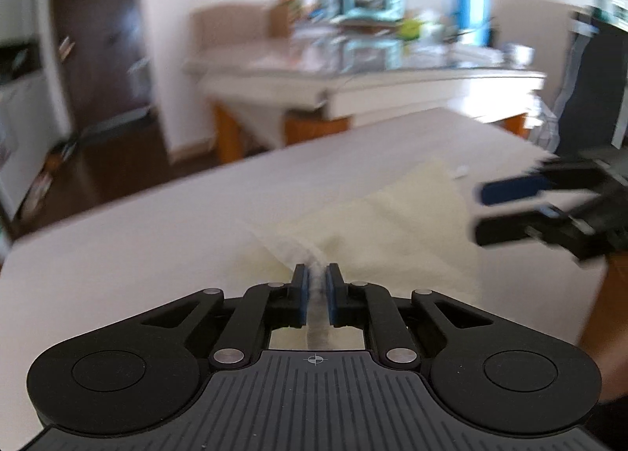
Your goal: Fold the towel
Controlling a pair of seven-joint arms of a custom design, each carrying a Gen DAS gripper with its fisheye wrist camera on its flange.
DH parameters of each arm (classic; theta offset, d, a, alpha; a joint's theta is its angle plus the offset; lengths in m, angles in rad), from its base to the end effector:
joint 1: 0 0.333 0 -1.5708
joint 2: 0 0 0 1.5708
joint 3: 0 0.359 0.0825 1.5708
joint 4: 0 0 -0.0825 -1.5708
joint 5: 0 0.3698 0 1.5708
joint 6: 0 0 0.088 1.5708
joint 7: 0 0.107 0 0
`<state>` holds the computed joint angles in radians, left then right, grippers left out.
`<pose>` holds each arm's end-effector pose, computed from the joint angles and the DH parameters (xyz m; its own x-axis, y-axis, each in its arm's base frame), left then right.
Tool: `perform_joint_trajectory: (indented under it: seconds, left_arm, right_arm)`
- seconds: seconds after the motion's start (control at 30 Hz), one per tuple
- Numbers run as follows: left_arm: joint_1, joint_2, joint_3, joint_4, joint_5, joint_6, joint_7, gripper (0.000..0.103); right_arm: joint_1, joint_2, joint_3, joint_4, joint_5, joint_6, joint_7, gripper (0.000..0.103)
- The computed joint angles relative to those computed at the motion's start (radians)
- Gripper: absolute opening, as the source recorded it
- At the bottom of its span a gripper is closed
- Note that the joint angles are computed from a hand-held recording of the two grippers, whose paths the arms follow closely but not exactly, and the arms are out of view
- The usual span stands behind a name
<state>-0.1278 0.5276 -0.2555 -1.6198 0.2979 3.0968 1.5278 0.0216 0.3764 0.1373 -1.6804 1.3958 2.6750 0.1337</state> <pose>0.6946 -0.2584 0.4878 -0.4631 -0.8818 -0.0895 -0.4688 0.3294 -0.8196 0.6935 0.0666 0.4789 0.5326 -0.8141 -0.2315 -0.5082 -0.0889 -0.8566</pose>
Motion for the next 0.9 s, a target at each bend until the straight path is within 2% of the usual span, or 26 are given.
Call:
perform_joint_trajectory:
  seconds: [0.07, 0.13, 0.27, 0.33, 0.43, 0.5, 0.67, 0.8, 0.9]
  left_arm:
    - [0.031, -0.003, -0.050, -0.017, 0.014, 0.024, 0.057, 0.010]
    - [0.046, 0.005, -0.101, -0.010, 0.042, 0.006, 0.143, 0.010]
    - [-0.002, 0.022, -0.087, 0.009, 0.060, -0.041, 0.228, 0.010]
    - [-0.051, 0.023, -0.041, 0.010, 0.079, -0.049, 0.243, 0.010]
    - [-0.098, 0.018, 0.005, -0.004, 0.099, -0.040, 0.248, 0.010]
    - [-0.121, 0.016, 0.034, -0.009, 0.110, -0.028, 0.236, 0.010]
    - [-0.125, 0.010, 0.039, -0.028, 0.116, -0.007, 0.228, 0.011]
    - [-0.107, 0.005, 0.019, -0.046, 0.127, 0.021, 0.252, 0.012]
    - [-0.044, 0.016, -0.066, -0.052, 0.111, 0.032, 0.309, 0.015]
  right_arm:
    - [-0.007, -0.004, -0.002, -0.002, 0.007, -0.005, 0.007, 0.059]
    - [-0.011, -0.012, -0.005, -0.010, 0.018, 0.002, -0.005, 0.060]
    - [-0.023, -0.027, -0.016, -0.030, 0.018, -0.033, 0.001, 0.065]
    - [-0.022, -0.031, -0.023, -0.036, -0.004, -0.050, 0.003, 0.068]
    - [-0.033, -0.027, -0.027, -0.029, -0.025, -0.115, 0.052, 0.068]
    - [-0.032, -0.025, -0.026, -0.024, -0.023, -0.124, 0.060, 0.068]
    - [-0.013, -0.002, -0.023, -0.006, -0.050, -0.096, 0.101, 0.067]
    - [-0.019, 0.025, -0.020, 0.029, -0.087, -0.126, 0.210, 0.067]
    - [-0.012, 0.034, -0.016, 0.039, -0.121, -0.104, 0.257, 0.067]
